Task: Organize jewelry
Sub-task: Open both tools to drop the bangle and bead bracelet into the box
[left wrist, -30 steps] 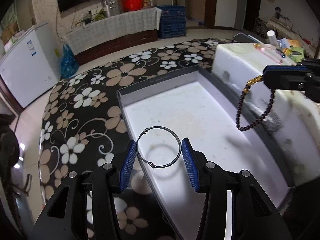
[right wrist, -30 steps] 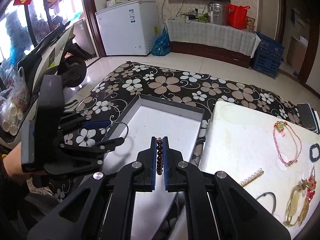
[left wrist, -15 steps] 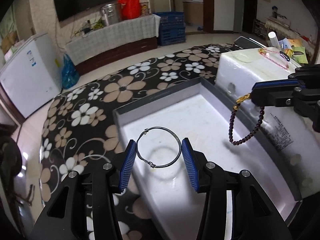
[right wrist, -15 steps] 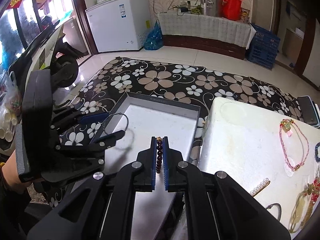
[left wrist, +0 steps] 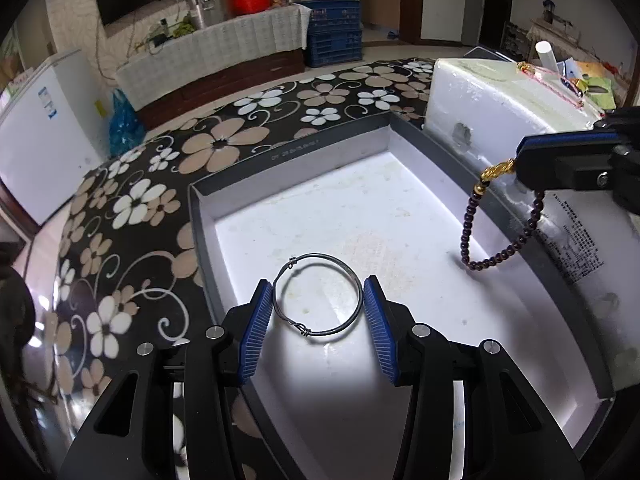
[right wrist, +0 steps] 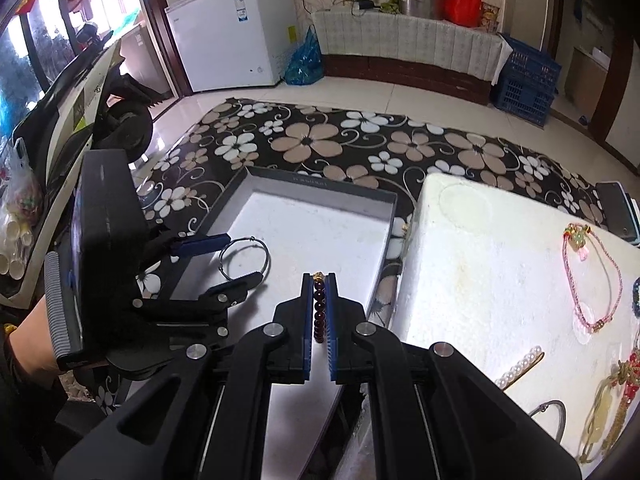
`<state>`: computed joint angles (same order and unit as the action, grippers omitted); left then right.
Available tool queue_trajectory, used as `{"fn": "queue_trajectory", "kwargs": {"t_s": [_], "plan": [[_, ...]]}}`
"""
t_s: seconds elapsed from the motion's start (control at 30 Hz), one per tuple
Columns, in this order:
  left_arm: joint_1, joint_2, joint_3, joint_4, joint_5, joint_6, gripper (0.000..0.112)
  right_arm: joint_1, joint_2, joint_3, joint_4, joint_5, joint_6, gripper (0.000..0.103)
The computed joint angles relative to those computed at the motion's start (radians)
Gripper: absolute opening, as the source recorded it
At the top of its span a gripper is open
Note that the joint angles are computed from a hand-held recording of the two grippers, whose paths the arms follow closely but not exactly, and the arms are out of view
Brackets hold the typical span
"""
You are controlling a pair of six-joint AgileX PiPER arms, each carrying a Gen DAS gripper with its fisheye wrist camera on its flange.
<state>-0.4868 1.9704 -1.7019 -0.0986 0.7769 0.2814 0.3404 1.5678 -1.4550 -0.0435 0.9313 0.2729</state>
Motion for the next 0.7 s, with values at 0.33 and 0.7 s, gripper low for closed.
{"fn": "queue_trajectory", "kwargs": {"t_s": [0.33, 0.7], "plan": [[-0.021, -0.005, 0.009, 0.014, 0.009, 0.001, 0.061, -0.004, -0.004, 0.004, -0.005, 0.005, 0.001, 0.012], [-0.016, -0.105, 0.072, 0.010, -0.019, -0.025, 0.068, -0.066, -0.104, 0.043, 0.051, -0.033, -0.045, 0.037]]}}
